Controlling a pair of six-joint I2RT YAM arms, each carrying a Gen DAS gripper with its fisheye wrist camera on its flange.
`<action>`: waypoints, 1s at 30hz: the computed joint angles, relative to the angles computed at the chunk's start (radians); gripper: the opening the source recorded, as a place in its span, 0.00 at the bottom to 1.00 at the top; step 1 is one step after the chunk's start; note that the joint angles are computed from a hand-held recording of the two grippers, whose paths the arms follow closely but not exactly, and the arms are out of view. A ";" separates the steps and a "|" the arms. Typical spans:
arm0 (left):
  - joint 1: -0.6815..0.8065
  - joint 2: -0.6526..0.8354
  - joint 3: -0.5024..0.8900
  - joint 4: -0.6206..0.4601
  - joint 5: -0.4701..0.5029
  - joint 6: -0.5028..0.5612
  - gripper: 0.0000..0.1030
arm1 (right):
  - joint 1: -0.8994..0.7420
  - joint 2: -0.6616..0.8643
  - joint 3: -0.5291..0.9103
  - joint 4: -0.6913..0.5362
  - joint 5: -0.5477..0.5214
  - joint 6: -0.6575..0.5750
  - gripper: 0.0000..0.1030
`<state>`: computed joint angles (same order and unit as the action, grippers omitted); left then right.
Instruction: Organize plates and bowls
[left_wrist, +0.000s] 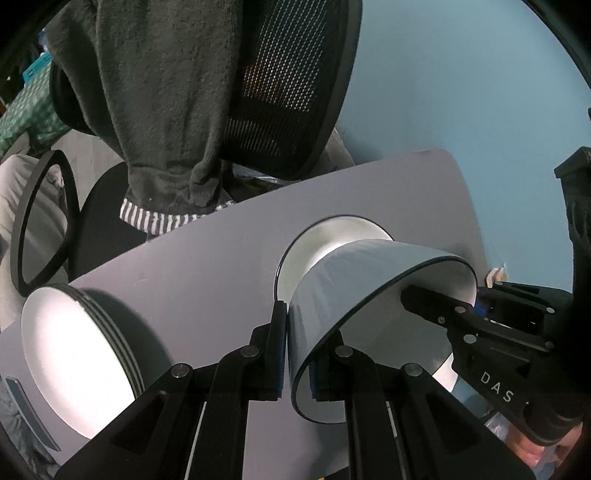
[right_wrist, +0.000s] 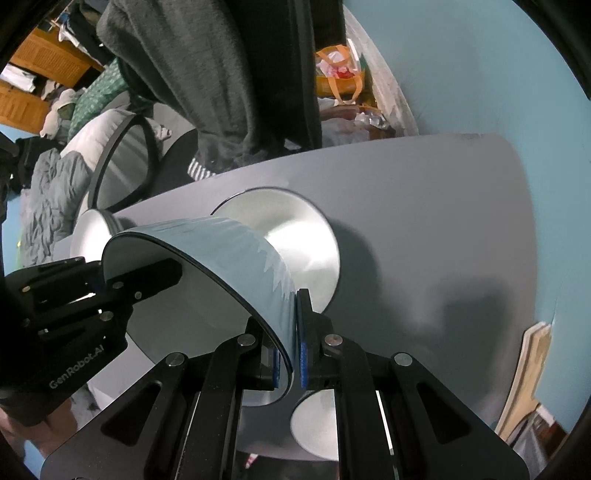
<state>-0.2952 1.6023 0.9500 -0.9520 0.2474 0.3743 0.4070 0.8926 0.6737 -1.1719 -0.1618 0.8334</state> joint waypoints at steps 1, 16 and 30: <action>-0.009 0.013 0.004 0.009 -0.006 -0.010 0.09 | -0.025 0.011 -0.004 0.007 -0.005 -0.028 0.07; -0.048 0.091 0.002 0.067 -0.045 -0.078 0.09 | -0.222 0.133 -0.039 0.076 -0.051 -0.260 0.08; -0.055 0.107 0.008 0.047 -0.044 -0.097 0.11 | -0.255 0.154 -0.035 0.061 -0.085 -0.280 0.11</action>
